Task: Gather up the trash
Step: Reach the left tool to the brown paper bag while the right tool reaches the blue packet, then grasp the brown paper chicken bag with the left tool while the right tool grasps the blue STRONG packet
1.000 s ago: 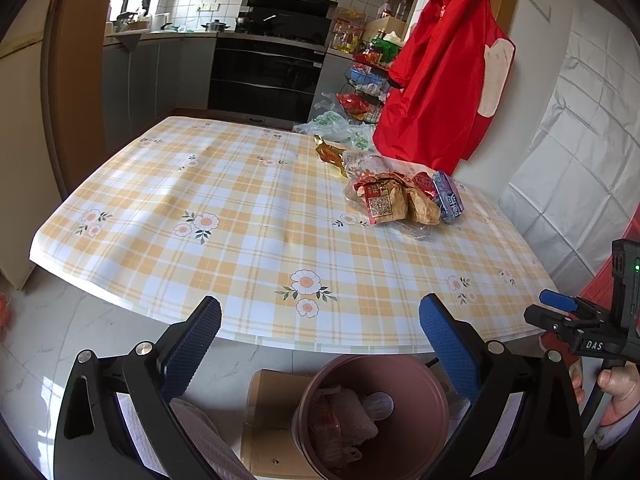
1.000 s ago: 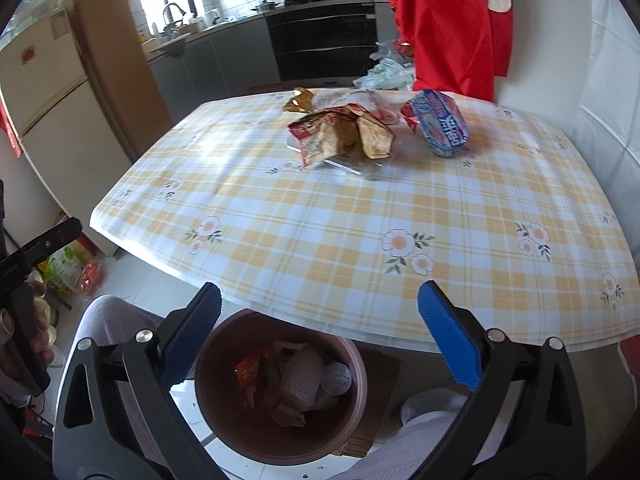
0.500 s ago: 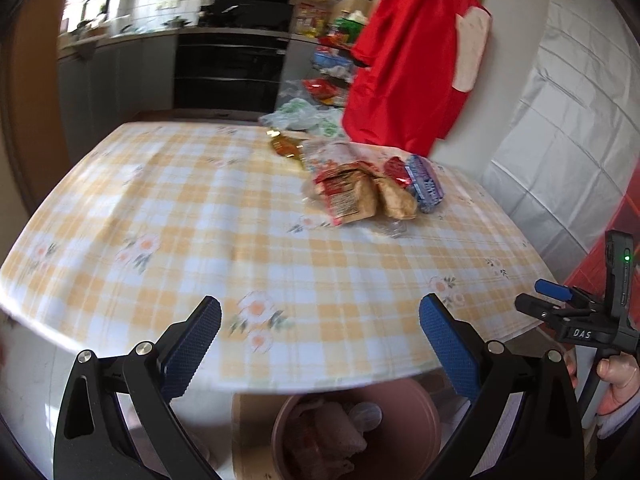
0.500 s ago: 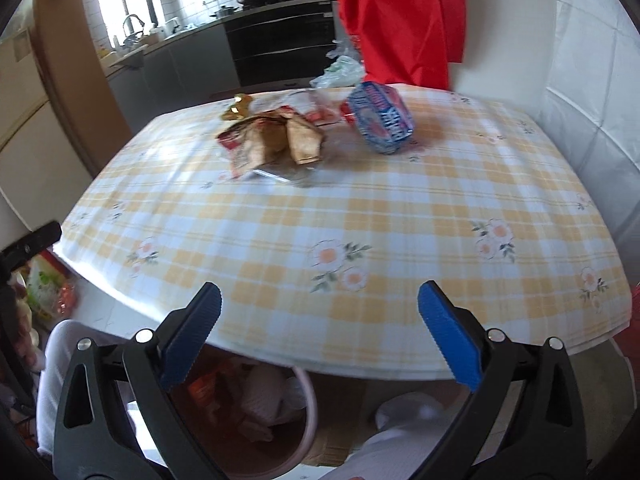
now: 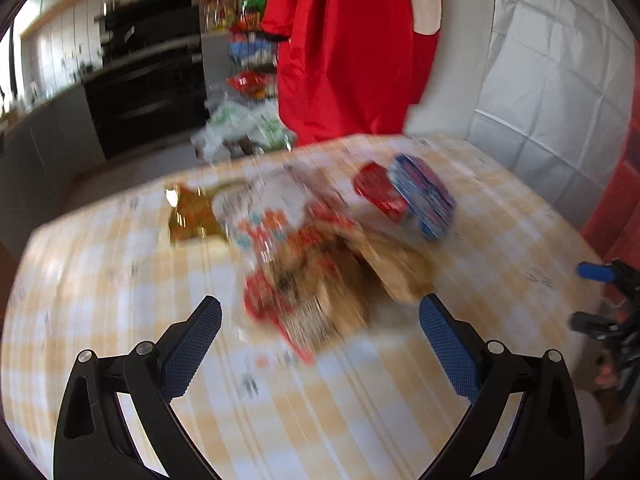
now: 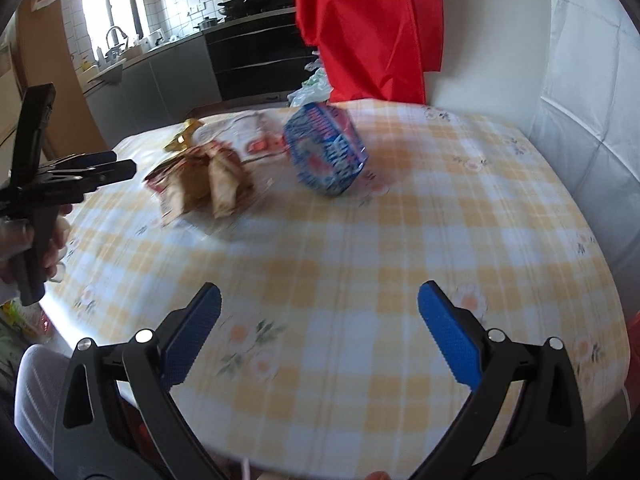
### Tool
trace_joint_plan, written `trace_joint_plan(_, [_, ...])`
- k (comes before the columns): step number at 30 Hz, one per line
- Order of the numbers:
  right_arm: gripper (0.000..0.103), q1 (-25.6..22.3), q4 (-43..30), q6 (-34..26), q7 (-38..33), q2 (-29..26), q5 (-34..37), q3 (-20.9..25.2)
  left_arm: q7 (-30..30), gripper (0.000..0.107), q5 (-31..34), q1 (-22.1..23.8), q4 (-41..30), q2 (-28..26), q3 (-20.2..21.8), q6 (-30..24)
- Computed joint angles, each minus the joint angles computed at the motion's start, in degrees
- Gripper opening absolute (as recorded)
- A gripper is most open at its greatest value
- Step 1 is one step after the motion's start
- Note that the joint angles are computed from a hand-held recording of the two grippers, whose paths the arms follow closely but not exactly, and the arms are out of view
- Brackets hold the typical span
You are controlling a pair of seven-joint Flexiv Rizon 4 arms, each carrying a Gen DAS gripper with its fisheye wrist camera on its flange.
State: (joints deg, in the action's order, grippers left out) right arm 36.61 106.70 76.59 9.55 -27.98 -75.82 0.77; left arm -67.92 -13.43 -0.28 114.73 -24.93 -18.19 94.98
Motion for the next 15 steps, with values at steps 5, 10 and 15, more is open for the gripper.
trace_joint_plan(5, [0.097,-2.5,-5.3,5.9,7.2,-3.8,-10.4,-4.0,-0.1,0.097,1.2,-7.3,-9.4,-6.7,8.5,-6.0])
trace_joint_plan(10, [0.097,-4.9,-10.5,6.9,4.0,-8.1,-9.4,-2.6,-1.3,0.096,-1.8,-4.9,-10.3,-9.6,5.2,-6.6])
trace_joint_plan(15, [0.097,-2.7,-16.0,8.7,-2.9,-12.2,-6.4,-5.7,-2.9,0.071,-2.3,-3.1,-7.1,-9.0,3.2,-2.7])
